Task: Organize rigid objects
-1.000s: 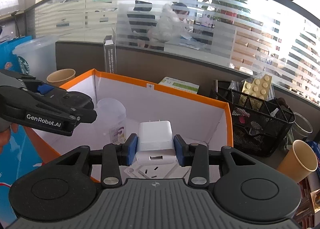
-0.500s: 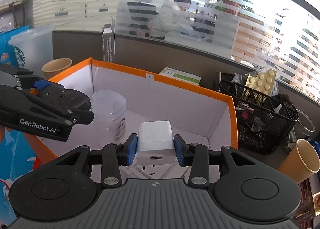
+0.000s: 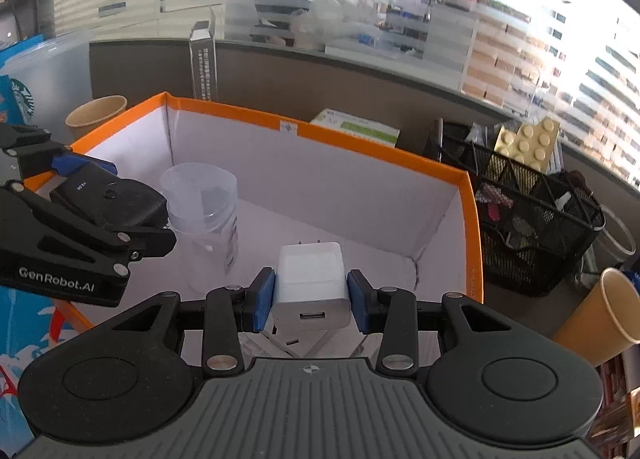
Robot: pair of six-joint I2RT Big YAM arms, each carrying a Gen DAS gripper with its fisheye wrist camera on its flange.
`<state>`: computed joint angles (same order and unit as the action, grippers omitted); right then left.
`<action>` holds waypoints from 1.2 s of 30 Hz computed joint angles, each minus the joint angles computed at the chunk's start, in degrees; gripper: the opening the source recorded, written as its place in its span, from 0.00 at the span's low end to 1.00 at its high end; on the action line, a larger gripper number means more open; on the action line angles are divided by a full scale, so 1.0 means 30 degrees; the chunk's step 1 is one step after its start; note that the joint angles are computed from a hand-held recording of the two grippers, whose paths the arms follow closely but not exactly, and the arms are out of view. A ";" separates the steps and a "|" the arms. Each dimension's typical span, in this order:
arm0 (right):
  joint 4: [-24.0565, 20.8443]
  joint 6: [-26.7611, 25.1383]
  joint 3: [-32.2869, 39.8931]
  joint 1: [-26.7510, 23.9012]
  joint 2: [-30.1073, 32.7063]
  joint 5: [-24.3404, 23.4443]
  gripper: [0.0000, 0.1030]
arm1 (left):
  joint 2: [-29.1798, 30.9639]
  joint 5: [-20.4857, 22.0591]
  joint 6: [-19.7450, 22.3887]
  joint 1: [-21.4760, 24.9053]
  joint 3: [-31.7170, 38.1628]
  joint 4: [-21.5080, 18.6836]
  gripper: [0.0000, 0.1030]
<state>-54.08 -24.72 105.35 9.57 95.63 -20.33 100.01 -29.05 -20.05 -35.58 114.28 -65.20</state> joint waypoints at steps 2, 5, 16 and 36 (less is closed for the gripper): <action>-0.0013 0.0018 0.0002 -0.0024 0.0024 0.0085 0.35 | 0.0113 0.0055 0.0031 0.0013 0.0191 -0.0214 0.81; -0.0772 0.0075 0.0542 -0.0132 0.0380 -0.0178 0.35 | 0.0223 0.0222 0.0081 0.0049 0.0413 -0.0520 0.81; -0.2292 -0.0153 0.1601 -0.0093 0.1057 -0.0342 0.36 | 0.0660 -0.0010 -0.0182 -0.0006 0.1173 -0.1666 0.83; -0.1533 0.0335 0.0761 -0.0293 0.0028 -0.0740 0.48 | 0.1285 -0.0245 -0.1382 -0.0069 0.2376 -0.3343 0.94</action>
<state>-58.68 -23.71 107.63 8.69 95.72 -22.55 103.87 -29.79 -24.20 -35.78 121.40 -75.23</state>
